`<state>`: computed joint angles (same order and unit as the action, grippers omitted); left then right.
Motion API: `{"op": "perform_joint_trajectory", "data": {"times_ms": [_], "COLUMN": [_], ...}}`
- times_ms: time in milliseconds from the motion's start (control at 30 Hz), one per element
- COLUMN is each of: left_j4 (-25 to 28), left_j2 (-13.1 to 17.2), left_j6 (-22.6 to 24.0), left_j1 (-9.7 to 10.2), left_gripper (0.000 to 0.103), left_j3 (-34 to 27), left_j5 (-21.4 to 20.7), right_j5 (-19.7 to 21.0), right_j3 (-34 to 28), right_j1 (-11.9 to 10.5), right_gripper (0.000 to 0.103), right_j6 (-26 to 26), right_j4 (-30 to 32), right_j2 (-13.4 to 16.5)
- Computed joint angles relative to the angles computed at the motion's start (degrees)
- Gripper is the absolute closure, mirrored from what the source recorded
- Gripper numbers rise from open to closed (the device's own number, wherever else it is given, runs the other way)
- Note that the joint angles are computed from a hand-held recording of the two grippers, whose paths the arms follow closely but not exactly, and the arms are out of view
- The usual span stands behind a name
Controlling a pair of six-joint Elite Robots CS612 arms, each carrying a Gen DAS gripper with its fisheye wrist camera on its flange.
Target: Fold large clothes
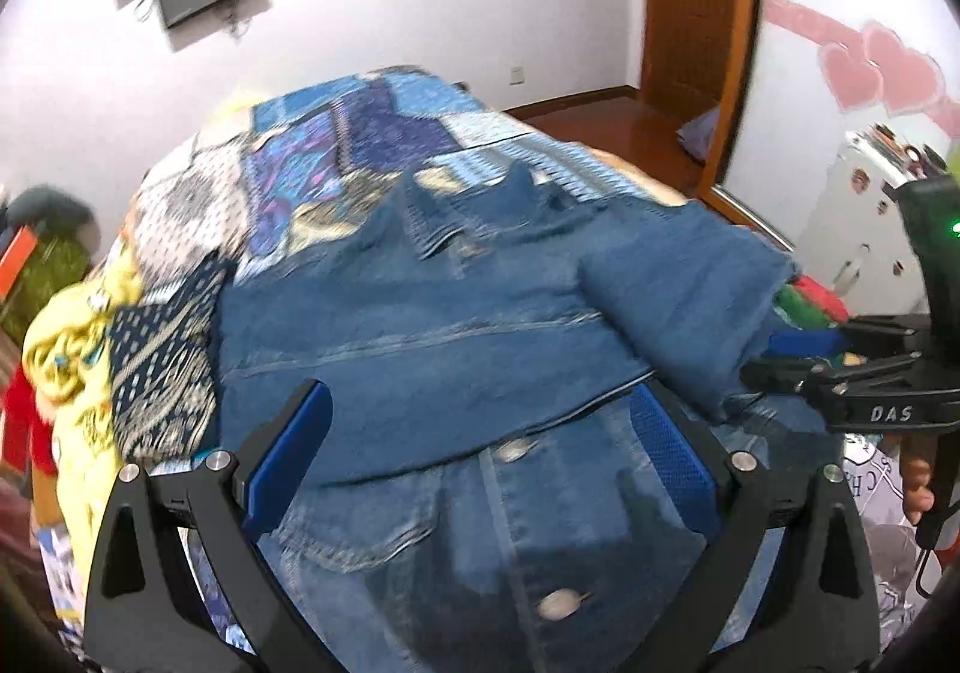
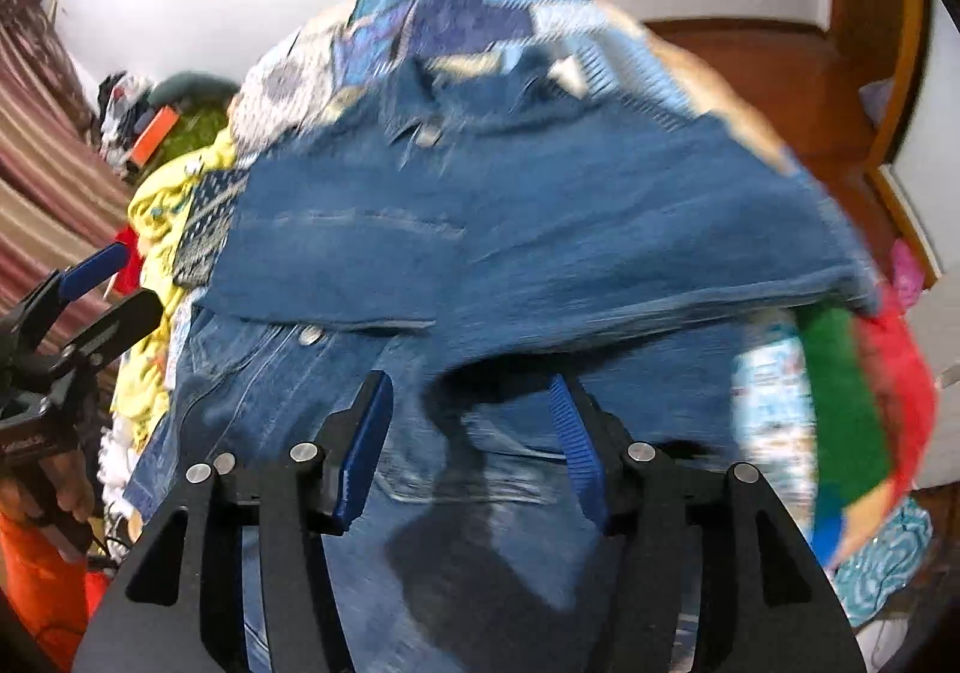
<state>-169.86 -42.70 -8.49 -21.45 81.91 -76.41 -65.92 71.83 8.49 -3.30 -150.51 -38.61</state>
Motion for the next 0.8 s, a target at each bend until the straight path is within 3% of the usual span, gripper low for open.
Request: {"op": "perform_joint_trajectory", "data": {"times_ms": [200, 333, 433, 467, 533, 667, 733, 800], "left_j4": [2.87, 7.89, 12.33, 13.47, 17.17, 20.9, 21.07, 20.26], "left_j2": [2.88, 5.83, 8.34, 9.19, 10.66, 12.63, 13.25, 13.35], "left_j6": [6.21, 10.21, 13.82, 15.32, 18.15, 20.47, 20.09, 18.06], "left_j1": [-1.92, -3.02, -4.07, -4.36, -4.71, -5.25, -5.25, -4.62], "left_gripper": [0.003, 0.003, 0.006, 0.01, 0.033, 0.058, 0.077, 0.087], "left_j3": [-6.85, -12.45, -16.27, -17.31, -19.3, -21.48, -22.05, -22.3], "left_j5": [-2.97, -6.04, -5.94, -6.21, -7.64, -6.71, -5.55, -7.18], "right_j5": [-9.1, -13.18, -13.46, -13.5, -13.14, -12.22, -12.02, -11.08], "right_j3": [3.62, 4.82, 5.39, 5.49, 5.62, 5.39, 4.8, 4.74], "right_j1": [-1.85, -3.06, -3.82, -3.97, -4.2, -4.28, -4.17, -4.26], "right_gripper": [0.044, 0.043, 0.041, 0.041, 0.041, 0.041, 0.041, 0.041], "right_j6": [6.43, 9.73, 11.46, 11.99, 12.47, 11.69, 10.83, 10.34], "right_j4": [-11.57, -14.0, -13.89, -13.55, -12.72, -10.58, -9.22, -8.62], "right_j2": [-1.73, -2.17, -2.15, -2.04, -1.89, -1.47, -1.08, -1.04]}}
